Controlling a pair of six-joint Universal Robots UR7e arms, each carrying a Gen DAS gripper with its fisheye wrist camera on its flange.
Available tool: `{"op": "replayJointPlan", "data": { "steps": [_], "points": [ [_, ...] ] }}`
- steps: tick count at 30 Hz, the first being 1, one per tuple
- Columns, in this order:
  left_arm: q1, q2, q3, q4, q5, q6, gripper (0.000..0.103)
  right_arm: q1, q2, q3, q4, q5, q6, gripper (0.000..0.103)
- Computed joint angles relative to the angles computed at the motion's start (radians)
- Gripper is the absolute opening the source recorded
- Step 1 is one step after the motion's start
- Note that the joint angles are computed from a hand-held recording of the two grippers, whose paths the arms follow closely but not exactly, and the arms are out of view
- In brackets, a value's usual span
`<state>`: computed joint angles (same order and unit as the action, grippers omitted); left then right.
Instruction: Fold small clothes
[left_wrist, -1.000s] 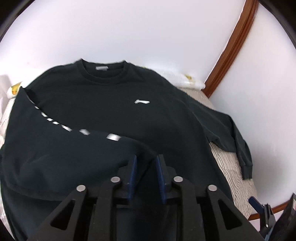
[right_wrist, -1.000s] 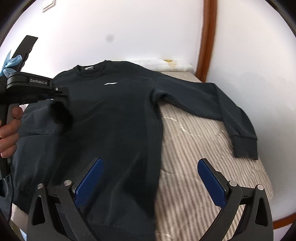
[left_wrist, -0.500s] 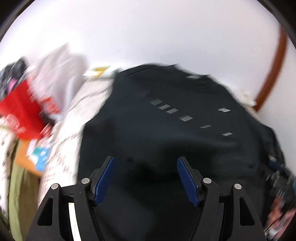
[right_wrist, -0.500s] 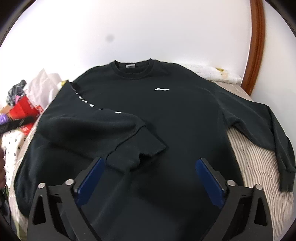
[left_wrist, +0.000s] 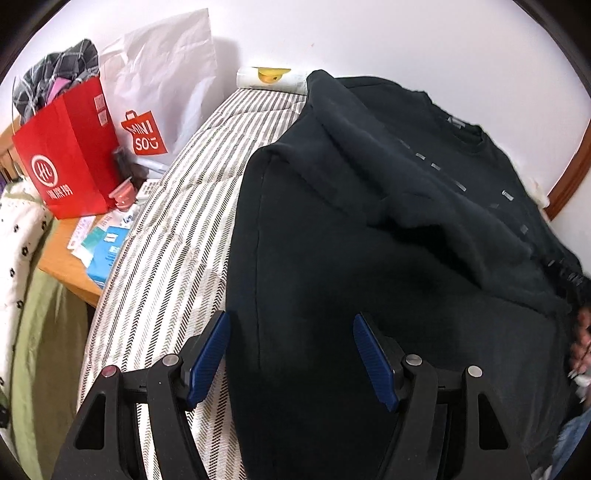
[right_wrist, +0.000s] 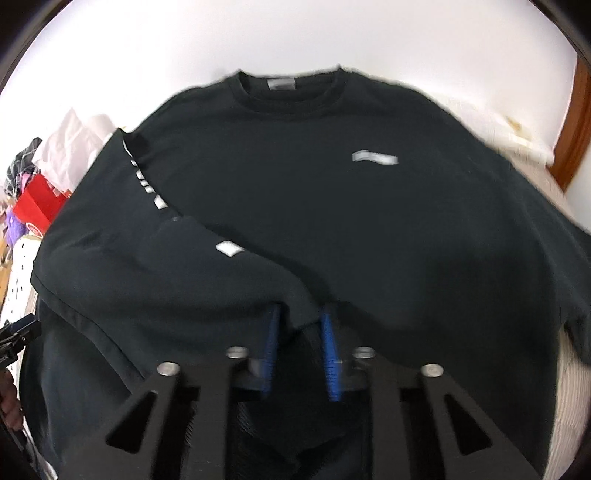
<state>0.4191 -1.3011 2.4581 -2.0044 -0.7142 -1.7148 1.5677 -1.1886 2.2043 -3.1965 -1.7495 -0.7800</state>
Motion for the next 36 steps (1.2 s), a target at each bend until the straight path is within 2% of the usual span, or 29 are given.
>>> {"op": "replayJointPlan", "data": {
  "steps": [2,4,8,12,13,15,17,18,22,24,28,30,32,36],
  "points": [
    [0.004,0.009,-0.011,0.02,-0.002,-0.006,0.067,0.001,-0.024,0.009,-0.013,0.029,-0.025,0.012],
    [0.001,0.012,-0.015,0.032,-0.003,-0.013,0.067,-0.004,-0.057,0.01,-0.017,0.055,-0.008,0.011],
    [0.001,0.013,-0.014,0.033,-0.005,-0.018,0.068,-0.006,-0.061,0.01,-0.132,-0.015,-0.014,0.011],
    [-0.004,0.018,-0.018,0.044,-0.015,-0.028,0.068,-0.038,-0.077,-0.007,-0.06,0.006,0.016,0.011],
    [-0.006,0.016,-0.018,0.047,-0.02,-0.031,0.069,-0.037,-0.067,-0.014,-0.058,0.0,0.022,0.013],
    [-0.016,0.013,-0.017,0.051,-0.036,-0.038,0.069,-0.032,-0.055,-0.019,-0.047,-0.034,0.041,0.022],
    [-0.026,0.009,-0.013,0.057,-0.049,-0.04,0.069,-0.03,-0.044,-0.021,-0.047,-0.06,0.039,0.037],
    [-0.034,0.007,-0.011,0.064,-0.058,-0.045,0.069,-0.037,-0.048,-0.008,-0.059,-0.057,0.028,0.04],
    [-0.063,-0.009,0.001,0.082,-0.087,-0.074,0.069,-0.058,-0.049,0.034,-0.112,-0.129,-0.049,0.043],
    [-0.083,-0.014,0.01,0.088,-0.104,-0.089,0.069,-0.077,-0.059,0.046,-0.115,-0.14,-0.054,0.043],
    [-0.126,-0.013,0.023,0.1,-0.133,-0.122,0.069,-0.133,-0.153,0.106,-0.11,-0.101,-0.036,0.044],
    [-0.158,-0.013,0.034,0.107,-0.151,-0.147,0.07,-0.162,-0.202,0.145,-0.122,-0.069,-0.048,0.049],
    [-0.189,-0.011,0.042,0.118,-0.17,-0.165,0.07,-0.216,-0.27,0.206,-0.14,-0.018,-0.069,0.059],
    [-0.263,-0.005,0.06,0.129,-0.217,-0.183,0.07,-0.333,-0.379,0.308,-0.143,0.059,-0.134,0.061]
  ]
}}
